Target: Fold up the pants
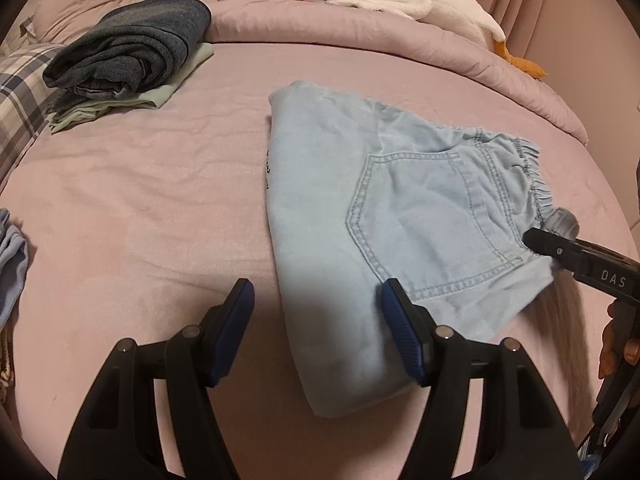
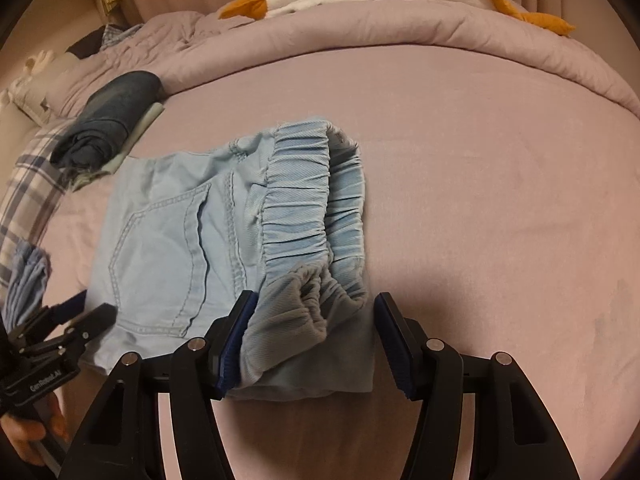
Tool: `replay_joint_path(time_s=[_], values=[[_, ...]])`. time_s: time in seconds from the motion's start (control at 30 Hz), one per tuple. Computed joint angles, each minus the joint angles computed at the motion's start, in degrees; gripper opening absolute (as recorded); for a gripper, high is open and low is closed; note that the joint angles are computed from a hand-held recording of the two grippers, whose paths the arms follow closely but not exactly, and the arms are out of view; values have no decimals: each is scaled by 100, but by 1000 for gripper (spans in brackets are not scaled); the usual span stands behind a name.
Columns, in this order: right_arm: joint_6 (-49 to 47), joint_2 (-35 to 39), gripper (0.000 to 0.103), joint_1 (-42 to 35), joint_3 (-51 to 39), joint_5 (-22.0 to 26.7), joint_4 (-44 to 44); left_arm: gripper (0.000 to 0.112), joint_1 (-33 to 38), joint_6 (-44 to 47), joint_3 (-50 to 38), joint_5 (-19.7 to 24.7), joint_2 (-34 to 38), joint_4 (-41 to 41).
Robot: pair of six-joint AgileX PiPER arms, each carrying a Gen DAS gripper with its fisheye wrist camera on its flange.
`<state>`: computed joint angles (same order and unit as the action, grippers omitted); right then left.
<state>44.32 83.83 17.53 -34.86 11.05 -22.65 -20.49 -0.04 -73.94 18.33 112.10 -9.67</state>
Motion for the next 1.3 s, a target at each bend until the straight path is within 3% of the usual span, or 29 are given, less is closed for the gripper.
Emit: replay_joint_path(time_s=[0.23, 0.3, 0.37, 0.4, 0.43, 0.47, 0.57, 0.63, 0.73, 0.93, 1.3], values=[[1368, -699, 59, 532, 160, 571, -1137, 67, -134, -204, 455, -99, -647, 159], [1328, -985, 59, 652, 208, 746, -1049, 74, -184, -390, 569, -74, -901, 277], [964, -1264, 60, 726, 245, 862, -658, 95, -235, -651, 663, -19, -1149, 468], [974, -1372, 62, 836, 229, 1007, -651, 99, -285, -859, 714, 4, -1265, 634], [1097, -1439, 73, 951, 218, 1126, -747, 103, -321, -1057, 761, 34, -1386, 795], [1345, -1581, 84, 1159, 215, 1321, -960, 102, -365, -1286, 811, 69, -1500, 993], [1652, -1936, 86, 1575, 243, 1591, -1232, 103, -547, -2123, 805, 435, -1764, 1775], [1812, -2141, 89, 1901, 187, 1885, -1332, 103, -588, -2108, 785, 677, -1912, 1720], [2216, -2387, 102, 2412, 139, 2314, -1661, 103, -623, -2020, 837, 885, -2157, 1572], [2548, -2605, 102, 2889, 74, 2689, -1951, 103, -999, -3243, 999, 1141, -2403, 2708], [3117, -2576, 102, 3307, 79, 3066, -2139, 103, -1203, -3669, 1053, 1292, -2471, 3159]])
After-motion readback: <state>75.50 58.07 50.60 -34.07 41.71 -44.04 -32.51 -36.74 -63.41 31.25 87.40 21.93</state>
